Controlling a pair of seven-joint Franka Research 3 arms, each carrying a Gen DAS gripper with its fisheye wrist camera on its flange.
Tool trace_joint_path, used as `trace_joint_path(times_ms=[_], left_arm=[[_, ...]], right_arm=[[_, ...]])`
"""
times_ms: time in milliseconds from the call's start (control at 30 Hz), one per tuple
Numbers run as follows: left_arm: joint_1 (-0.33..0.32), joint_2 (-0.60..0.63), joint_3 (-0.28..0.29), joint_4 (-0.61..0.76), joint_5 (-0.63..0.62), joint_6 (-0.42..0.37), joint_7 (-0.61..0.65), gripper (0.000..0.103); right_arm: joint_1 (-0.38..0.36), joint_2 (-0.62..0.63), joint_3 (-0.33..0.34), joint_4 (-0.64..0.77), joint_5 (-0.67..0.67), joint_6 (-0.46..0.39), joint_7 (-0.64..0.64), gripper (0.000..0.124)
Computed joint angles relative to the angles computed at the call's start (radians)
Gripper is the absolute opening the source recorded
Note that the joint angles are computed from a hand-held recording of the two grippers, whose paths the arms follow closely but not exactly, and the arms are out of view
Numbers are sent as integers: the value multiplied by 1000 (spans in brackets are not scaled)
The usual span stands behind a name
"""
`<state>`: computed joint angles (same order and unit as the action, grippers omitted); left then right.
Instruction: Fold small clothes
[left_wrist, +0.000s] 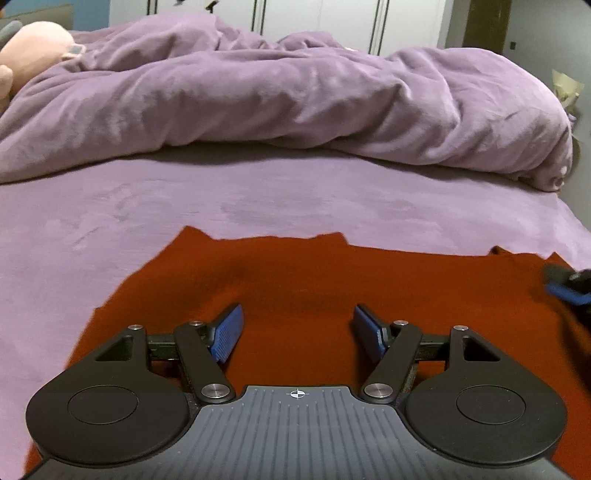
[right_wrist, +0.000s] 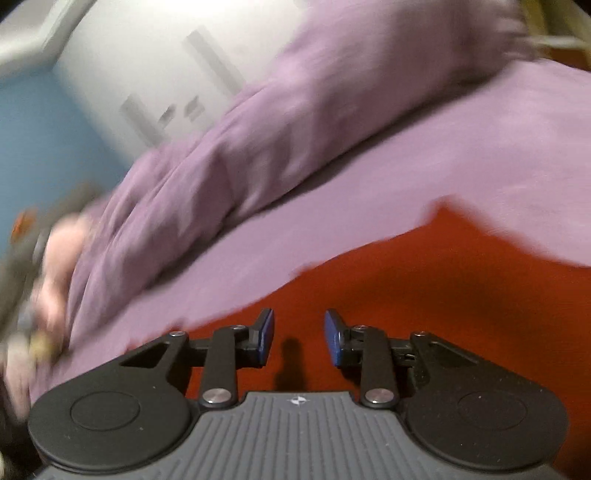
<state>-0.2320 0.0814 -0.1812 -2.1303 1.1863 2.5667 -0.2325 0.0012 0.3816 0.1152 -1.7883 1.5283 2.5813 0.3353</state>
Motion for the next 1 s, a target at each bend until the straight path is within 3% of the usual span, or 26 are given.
trace_joint_path(times_ms=[133,233,267,300,367,467,533,567,667,733,800,833,900,933,1000], left_arm=[[9,-29,2,-32,2,14,-6,70],[19,-68,-3,-72,7,10,-8,69],[17,-88,-11,-89,-1,-28,-5,69],[15,-105,-21,-102,-12,-68,0,69],[17,-152,-34,-146,-42,-118,10,69],[13,-223,-69,-209,-97,-221,34,74],[3,-266,-88,-244,-164,-285,68,75],[0,-307,-93,-286,-176,-274,54,75],[1,-423,-91,-390,-238,-184,37,75],[5,-497,-78,-460,-284,-79,27,75],[20,-551,-62,-522,-308,49,8,75],[33,-574,-56,-553,-308,123,-9,75],[89,-603,-49,-612,-278,303,-59,75],[123,-604,-59,-630,-265,370,-78,75],[163,-597,-64,-656,-287,441,-93,70]], right_arm=[[-13,-8,-9,1,102,73,-69,26],[45,-38,-20,-19,116,275,-113,31],[75,-54,-34,-36,70,342,-74,31],[70,-83,-22,-66,78,353,-104,32],[67,-169,-26,-156,78,296,-159,32],[59,-355,-61,-355,79,90,-229,33],[83,-455,-85,-462,6,33,-210,35],[98,-489,-95,-497,0,9,-218,35],[132,-569,-129,-585,-75,-94,-221,35],[152,-579,-141,-604,-115,-139,-200,35],[169,-586,-133,-618,-173,-129,-146,35],[177,-586,-125,-624,-223,-114,-99,35],[183,-598,-135,-634,-316,-167,-19,36],[185,-612,-155,-645,-310,-216,-37,36],[179,-635,-182,-662,-323,-301,-15,35]])
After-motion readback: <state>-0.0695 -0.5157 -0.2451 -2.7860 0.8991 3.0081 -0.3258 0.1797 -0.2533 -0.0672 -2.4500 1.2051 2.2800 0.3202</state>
